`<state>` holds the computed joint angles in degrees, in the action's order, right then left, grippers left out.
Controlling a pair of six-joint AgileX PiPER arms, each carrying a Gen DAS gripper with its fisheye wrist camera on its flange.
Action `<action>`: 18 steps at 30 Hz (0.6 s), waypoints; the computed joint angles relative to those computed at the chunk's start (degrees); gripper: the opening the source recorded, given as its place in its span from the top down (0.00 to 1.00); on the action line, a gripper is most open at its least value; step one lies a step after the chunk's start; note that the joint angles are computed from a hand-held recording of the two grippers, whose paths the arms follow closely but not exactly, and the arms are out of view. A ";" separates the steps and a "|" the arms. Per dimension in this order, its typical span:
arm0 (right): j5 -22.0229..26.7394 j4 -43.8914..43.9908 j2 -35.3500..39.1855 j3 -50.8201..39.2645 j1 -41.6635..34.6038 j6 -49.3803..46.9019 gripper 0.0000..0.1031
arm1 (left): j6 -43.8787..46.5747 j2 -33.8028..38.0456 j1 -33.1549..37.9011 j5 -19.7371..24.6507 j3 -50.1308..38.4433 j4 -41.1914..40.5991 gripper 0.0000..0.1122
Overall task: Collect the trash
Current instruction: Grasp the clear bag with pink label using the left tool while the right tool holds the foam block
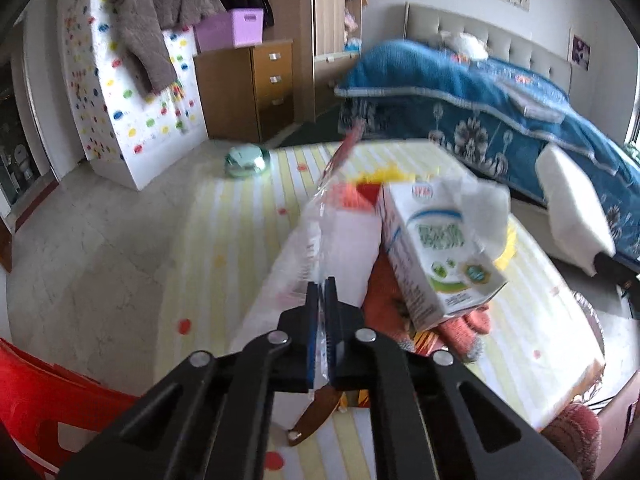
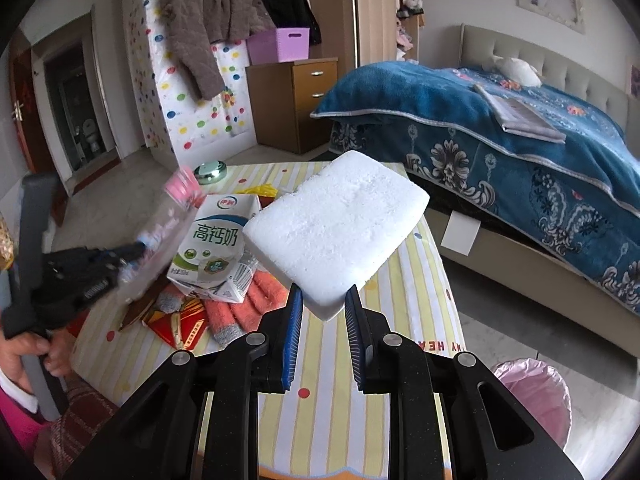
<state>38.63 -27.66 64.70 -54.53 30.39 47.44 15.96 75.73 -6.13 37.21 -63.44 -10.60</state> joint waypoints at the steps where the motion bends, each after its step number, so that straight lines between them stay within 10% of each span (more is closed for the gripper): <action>1: 0.15 -0.03 -0.21 -0.02 0.07 0.07 0.79 | 1.90 -1.62 1.29 0.80 -0.22 -2.16 0.99; 10: 3.44 -2.66 -4.56 1.63 3.87 3.52 0.79 | 11.34 -8.60 8.79 9.47 -1.65 -15.19 0.99; 18: 9.21 -6.28 -8.97 4.00 8.37 8.88 0.78 | 7.94 -14.99 -0.92 9.41 3.57 -14.49 0.99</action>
